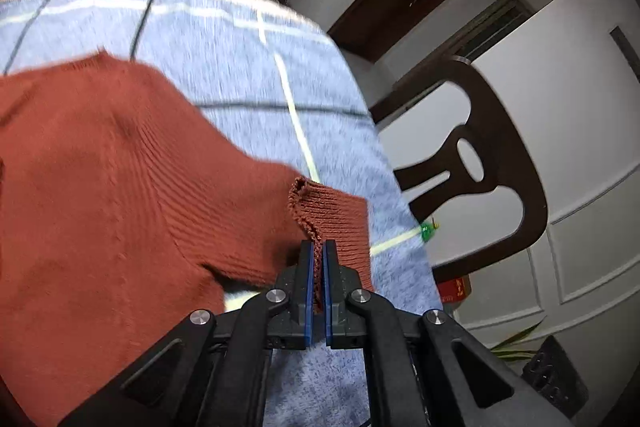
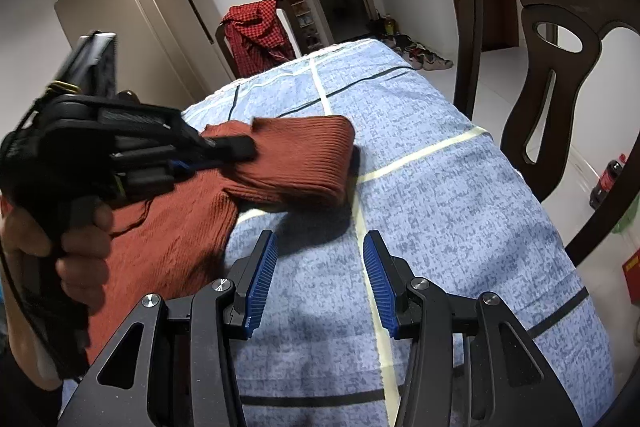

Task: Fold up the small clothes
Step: 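Lay the sleeve flat over the body with the left tool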

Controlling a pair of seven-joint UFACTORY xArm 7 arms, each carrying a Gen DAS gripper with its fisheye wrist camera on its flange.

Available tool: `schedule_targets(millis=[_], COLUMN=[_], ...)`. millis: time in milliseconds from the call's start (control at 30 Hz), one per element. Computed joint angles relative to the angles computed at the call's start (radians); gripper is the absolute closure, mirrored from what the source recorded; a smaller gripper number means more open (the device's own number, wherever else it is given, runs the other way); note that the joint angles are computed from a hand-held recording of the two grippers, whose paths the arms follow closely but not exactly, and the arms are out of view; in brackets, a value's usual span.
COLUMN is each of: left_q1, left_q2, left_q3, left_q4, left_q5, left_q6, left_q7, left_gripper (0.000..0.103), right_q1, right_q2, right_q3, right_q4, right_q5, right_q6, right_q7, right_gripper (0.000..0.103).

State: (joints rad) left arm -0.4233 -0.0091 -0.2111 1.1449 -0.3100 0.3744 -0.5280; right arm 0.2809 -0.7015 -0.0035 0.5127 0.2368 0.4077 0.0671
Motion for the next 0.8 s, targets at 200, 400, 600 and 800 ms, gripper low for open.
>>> schedule_targets(millis=[200, 400, 600, 800], left_q1=[0.018, 0.059, 0.083, 0.105], left_q2=[-0.064, -0.144, -0.222, -0.289], left_q3=[0.023, 0.041, 0.076, 0.097], left_q4=[-0.035, -0.075, -0.138, -0.216], left_q5=[-0.031, 0.069, 0.072, 0.064], left_q6=[-0.013, -0.014, -0.011, -0.033], left_q7=[0.044, 0.019, 0.035, 0.047], left_gripper=[0.098, 0.098, 0.098, 0.098], right_q1=[0.015, 0.039, 0.046, 0.047], right_q2=[0.044, 0.126, 0.22, 0.285], right_q3=[0.01, 0.023, 0.049, 0.085], right_q4=[0.033, 0.096, 0.161, 0.211], right_q5=[-0.001, 0.003, 0.008, -0.005], right_q6=[-0.011, -0.016, -0.017, -0.014], right_q7=[0.001, -0.011, -0.011, 0.009], right_gripper=[0.057, 0.057, 0.057, 0.057])
